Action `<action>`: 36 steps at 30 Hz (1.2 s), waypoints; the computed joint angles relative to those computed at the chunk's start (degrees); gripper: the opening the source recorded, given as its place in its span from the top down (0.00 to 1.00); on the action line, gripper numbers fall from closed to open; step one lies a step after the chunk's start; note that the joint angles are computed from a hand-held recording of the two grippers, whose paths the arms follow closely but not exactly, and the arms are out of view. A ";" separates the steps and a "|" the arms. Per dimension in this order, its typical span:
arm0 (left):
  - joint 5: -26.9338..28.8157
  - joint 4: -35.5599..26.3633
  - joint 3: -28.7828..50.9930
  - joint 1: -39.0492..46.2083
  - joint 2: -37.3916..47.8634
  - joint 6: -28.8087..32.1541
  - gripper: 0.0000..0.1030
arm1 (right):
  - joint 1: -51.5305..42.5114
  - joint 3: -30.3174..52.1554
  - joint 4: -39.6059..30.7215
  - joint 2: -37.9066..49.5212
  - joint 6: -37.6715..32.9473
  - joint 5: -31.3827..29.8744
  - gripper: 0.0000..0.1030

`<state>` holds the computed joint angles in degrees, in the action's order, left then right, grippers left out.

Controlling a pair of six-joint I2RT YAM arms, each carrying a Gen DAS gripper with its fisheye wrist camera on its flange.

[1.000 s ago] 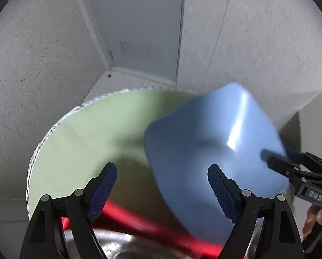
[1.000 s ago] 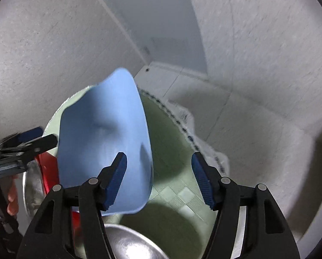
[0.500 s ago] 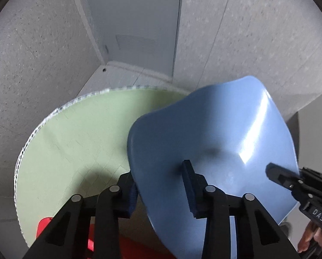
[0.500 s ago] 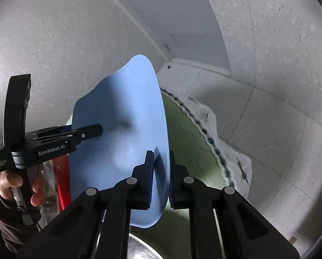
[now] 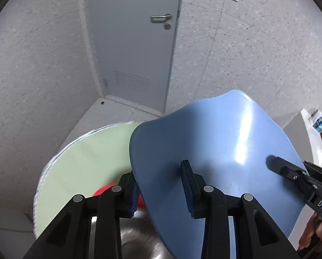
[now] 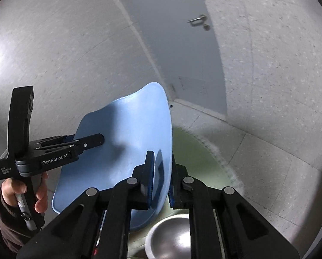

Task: Organize plates and bowls
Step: 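Grasp the light blue plate edge with both grippers and lift it, then lower the blue plate onto the bowl in the basin and release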

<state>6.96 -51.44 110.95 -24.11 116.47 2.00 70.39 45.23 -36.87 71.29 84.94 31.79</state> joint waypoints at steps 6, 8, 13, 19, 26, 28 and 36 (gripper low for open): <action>4.76 -10.35 -2.72 14.06 -10.28 10.85 0.70 | 7.19 12.41 2.20 16.28 3.51 -1.42 0.90; 7.87 -15.01 -3.95 22.57 -13.31 17.82 0.70 | 8.10 14.94 3.96 20.64 3.98 -2.87 0.89; 10.30 -15.53 -12.03 28.41 -17.06 22.77 0.69 | 9.37 22.22 3.05 29.43 6.05 -5.74 0.89; 12.81 -15.38 -15.06 31.12 -19.14 26.72 0.70 | 9.97 26.16 0.82 34.39 9.12 -7.21 0.84; 10.62 -9.66 -22.84 30.15 -24.94 28.95 0.63 | 11.61 33.63 -6.94 39.87 12.38 -6.90 0.75; 10.92 -8.01 -25.26 28.83 -25.99 28.16 0.57 | 11.50 36.35 -9.39 41.40 12.89 -6.89 0.74; 13.58 -7.61 -28.59 29.85 -28.49 29.75 0.31 | 11.77 41.25 -14.47 43.75 14.01 -6.81 0.48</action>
<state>20.54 -59.05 82.35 5.75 87.98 31.75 82.16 86.48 -51.34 115.04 98.96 24.98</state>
